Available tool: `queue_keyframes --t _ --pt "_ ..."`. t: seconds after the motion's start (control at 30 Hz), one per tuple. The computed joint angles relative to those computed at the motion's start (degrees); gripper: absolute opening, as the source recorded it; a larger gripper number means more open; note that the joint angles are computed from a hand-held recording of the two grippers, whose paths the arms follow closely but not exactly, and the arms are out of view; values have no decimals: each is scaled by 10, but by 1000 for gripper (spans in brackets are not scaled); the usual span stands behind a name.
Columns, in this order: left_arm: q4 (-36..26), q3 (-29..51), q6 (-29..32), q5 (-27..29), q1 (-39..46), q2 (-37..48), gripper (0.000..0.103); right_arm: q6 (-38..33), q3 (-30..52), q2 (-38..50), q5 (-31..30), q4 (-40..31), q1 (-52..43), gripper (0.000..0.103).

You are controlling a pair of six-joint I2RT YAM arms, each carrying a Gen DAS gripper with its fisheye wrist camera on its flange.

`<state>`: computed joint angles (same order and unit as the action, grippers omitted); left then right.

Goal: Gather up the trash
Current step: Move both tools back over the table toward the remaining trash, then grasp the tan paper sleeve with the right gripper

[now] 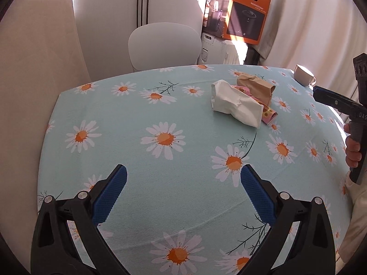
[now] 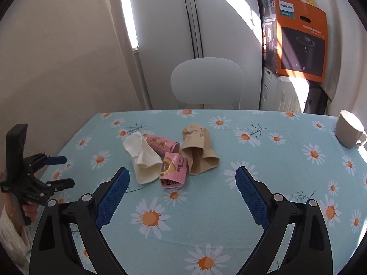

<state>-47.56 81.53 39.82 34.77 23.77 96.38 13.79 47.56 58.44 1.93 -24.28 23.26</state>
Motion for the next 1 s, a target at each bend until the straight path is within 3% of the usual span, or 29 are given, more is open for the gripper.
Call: queue_keyframes --t 0.17,0.4,0.43,0.47,0.5,0.53,0.57,0.63,0.7,1.0 --pt "33 -4 -19 -5 11 -3 97 6 47 140 13 62 -5 90" --pt "45 -7 -31 -18 7 -5 97 60 68 252 -56 138 -47 89" --pt "50 -10 -34 -22 5 -7 97 56 75 264 -52 132 -46 86" --pt "51 -11 -34 -22 4 -8 97 49 80 271 -37 130 -41 68" --pt "50 -12 -33 -22 3 -9 97 42 89 280 -25 121 -37 58" --pt "53 -15 -34 -21 2 -12 97 43 102 292 -27 106 -37 27" --pt "55 -18 -35 -22 1 -14 97 46 107 300 -54 100 -45 14" --pt "61 -27 -36 -28 -3 -18 97 48 100 289 -52 105 -45 5" --pt "68 -38 -39 -38 -11 -24 97 35 93 276 -11 108 -35 5" --pt "70 -69 -37 -57 -42 -39 97 2 43 198 -16 129 -45 3"
